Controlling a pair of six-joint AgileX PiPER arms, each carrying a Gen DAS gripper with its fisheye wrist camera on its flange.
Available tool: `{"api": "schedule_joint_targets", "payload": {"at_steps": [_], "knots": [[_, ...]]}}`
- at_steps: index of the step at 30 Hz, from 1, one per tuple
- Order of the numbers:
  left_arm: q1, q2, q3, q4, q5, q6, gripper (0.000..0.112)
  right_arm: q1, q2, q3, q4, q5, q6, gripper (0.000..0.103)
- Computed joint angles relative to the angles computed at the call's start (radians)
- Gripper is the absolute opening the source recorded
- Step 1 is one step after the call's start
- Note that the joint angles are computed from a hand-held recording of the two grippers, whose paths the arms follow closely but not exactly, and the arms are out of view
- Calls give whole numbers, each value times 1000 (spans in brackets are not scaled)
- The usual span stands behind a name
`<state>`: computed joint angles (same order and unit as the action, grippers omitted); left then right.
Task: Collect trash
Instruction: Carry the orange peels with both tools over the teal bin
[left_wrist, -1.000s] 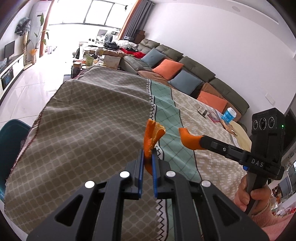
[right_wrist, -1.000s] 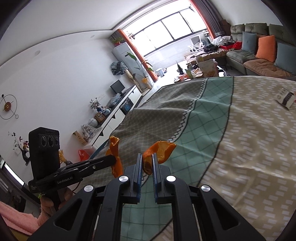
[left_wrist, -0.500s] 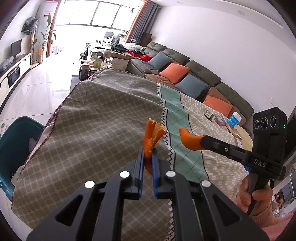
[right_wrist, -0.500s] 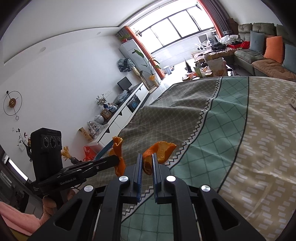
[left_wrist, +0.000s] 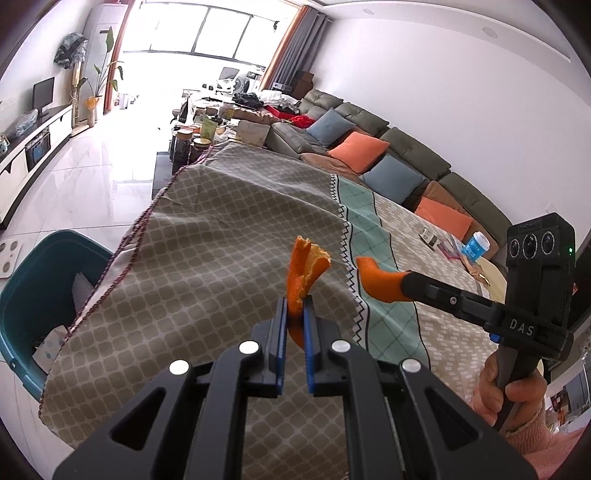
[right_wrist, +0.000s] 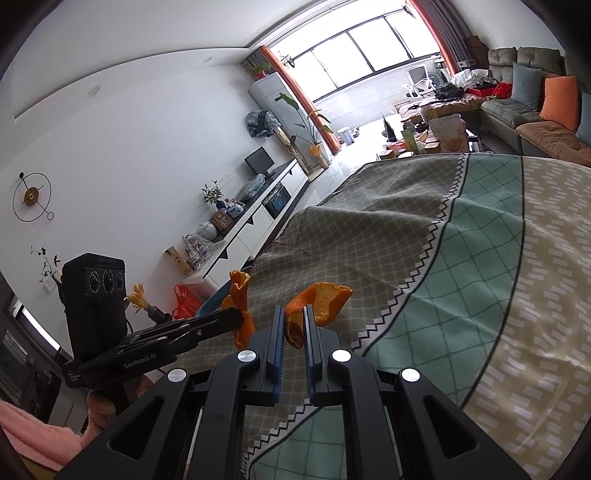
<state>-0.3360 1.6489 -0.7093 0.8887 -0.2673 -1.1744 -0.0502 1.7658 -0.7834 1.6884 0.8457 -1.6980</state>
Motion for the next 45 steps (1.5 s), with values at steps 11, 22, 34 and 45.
{"api": "schedule_joint_targets", "payload": {"at_steps": [11, 22, 34, 45], "knots": [[50, -34, 35, 17, -16, -3, 9, 49, 8, -27, 3, -12, 20, 10], [85, -65, 61, 51, -21, -32, 9, 84, 28, -51, 10, -12, 26, 10], [102, -95, 80, 32, -9, -21, 9, 111, 49, -82, 0, -10, 41, 10], [128, -117, 93, 43, -6, -32, 9, 144, 71, -119, -12, -15, 63, 10]]}}
